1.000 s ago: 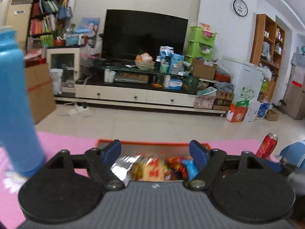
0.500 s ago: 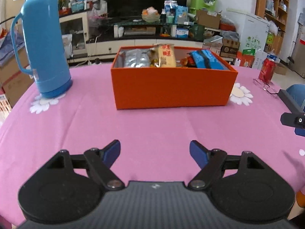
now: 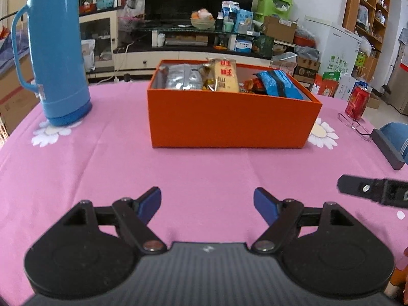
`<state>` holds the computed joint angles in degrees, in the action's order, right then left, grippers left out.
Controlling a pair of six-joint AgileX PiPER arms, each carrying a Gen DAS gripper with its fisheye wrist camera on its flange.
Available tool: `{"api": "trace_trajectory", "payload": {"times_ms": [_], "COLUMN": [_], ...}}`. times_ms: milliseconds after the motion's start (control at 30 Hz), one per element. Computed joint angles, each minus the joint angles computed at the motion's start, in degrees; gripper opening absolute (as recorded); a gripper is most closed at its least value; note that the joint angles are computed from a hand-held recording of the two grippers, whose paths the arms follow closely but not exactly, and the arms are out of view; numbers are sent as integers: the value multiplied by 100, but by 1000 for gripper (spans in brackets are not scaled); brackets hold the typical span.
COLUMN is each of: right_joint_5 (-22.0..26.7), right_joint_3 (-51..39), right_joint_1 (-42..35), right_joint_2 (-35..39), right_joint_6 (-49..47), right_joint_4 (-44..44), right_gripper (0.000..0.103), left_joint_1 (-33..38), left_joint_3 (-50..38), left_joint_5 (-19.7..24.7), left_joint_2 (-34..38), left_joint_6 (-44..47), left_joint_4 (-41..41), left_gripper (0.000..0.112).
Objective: Organize snacks
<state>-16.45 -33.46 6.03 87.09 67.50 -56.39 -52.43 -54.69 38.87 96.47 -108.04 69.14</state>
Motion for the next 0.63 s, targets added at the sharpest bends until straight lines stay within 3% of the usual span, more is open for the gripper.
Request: {"api": "trace_trajectory", "payload": {"times_ms": [267, 633], "right_joint_5": [457, 496], "right_joint_3": [-251, -243], "right_joint_1": [578, 609], "right_joint_2": [282, 354], "right_joint_6": [-527, -901], "right_joint_4": [633, 895], "right_gripper": [93, 93], "left_joint_1": [103, 140], "left_joint_3": [231, 252], "left_joint_5": [-122, -47], "left_joint_2": [-175, -115], "left_joint_6": [-150, -255], "left_joint_4": [94, 124], "left_gripper": [80, 80]}}
